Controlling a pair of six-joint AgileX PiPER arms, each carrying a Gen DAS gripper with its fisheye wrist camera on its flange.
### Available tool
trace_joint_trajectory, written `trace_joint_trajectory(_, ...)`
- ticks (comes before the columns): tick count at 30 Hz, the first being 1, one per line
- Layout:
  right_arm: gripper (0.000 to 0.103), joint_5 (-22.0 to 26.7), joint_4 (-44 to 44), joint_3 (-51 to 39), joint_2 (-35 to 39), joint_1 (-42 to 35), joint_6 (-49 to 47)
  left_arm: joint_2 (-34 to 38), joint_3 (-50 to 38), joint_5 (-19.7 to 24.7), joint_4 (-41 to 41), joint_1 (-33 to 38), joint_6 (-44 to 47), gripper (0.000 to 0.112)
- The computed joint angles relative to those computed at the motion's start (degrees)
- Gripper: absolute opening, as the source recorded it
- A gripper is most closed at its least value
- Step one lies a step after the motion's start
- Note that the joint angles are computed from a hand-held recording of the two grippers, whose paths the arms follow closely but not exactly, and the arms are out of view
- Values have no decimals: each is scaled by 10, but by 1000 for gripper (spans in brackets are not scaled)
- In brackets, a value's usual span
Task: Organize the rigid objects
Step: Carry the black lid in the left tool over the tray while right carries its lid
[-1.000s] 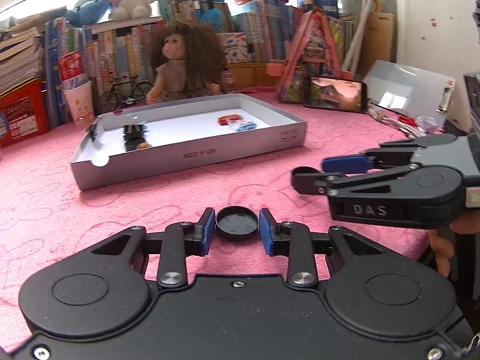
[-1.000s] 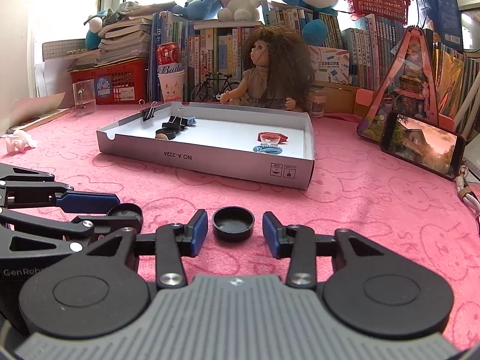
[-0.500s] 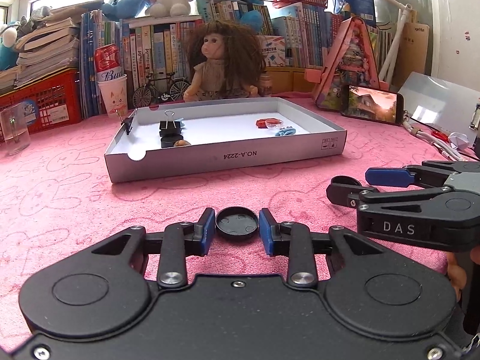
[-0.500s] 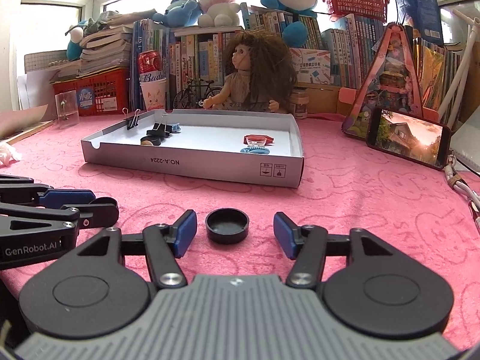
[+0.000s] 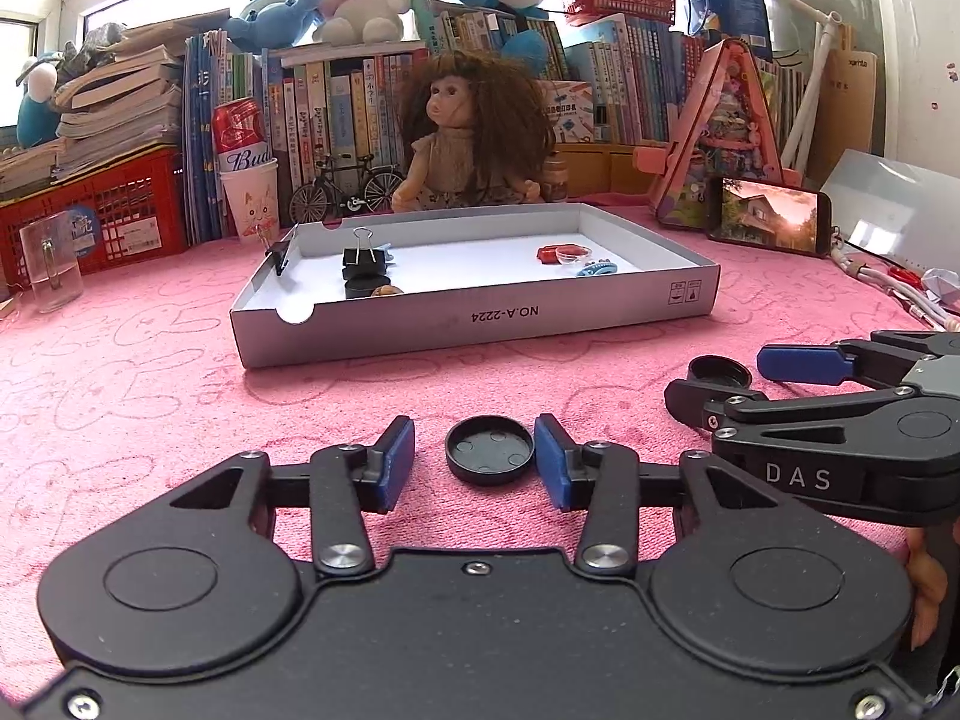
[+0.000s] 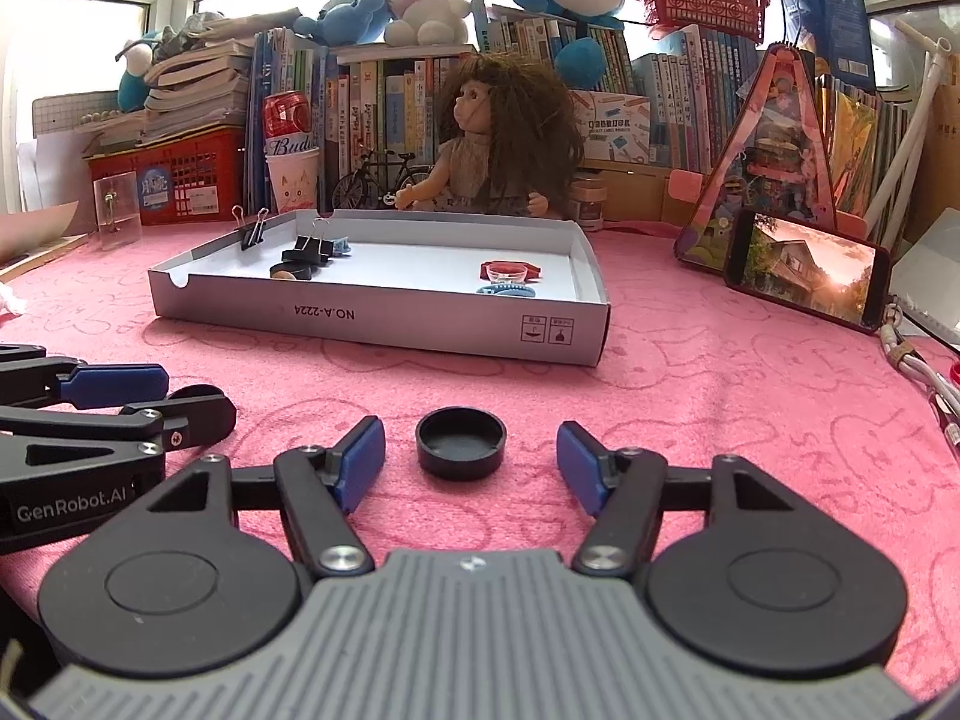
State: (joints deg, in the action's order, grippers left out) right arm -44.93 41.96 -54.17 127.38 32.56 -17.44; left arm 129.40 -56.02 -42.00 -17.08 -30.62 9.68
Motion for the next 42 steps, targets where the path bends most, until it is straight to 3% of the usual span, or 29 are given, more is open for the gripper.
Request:
trace_joint_trajectory(2,74,5,0,-1,-2,-1,1,-2,0,5,9,2,-8,37)
trace_joint_trajectory(5,62,10,-12,1,-5,-5,18,-6,-2,16,21,5,-23,30)
trace_joint_trajectory(7,41,10,-17,4,-9,-6,27,-8,-5,21,20,7,-19,30)
trace_joint_trajectory(8,36,12,-17,5,-11,-7,28,-8,-6,21,19,7,-17,30)
trace_joint_trajectory(42,37,39,-44,-14,-23,-27,59,-25,-59,75,36,38,-46,30)
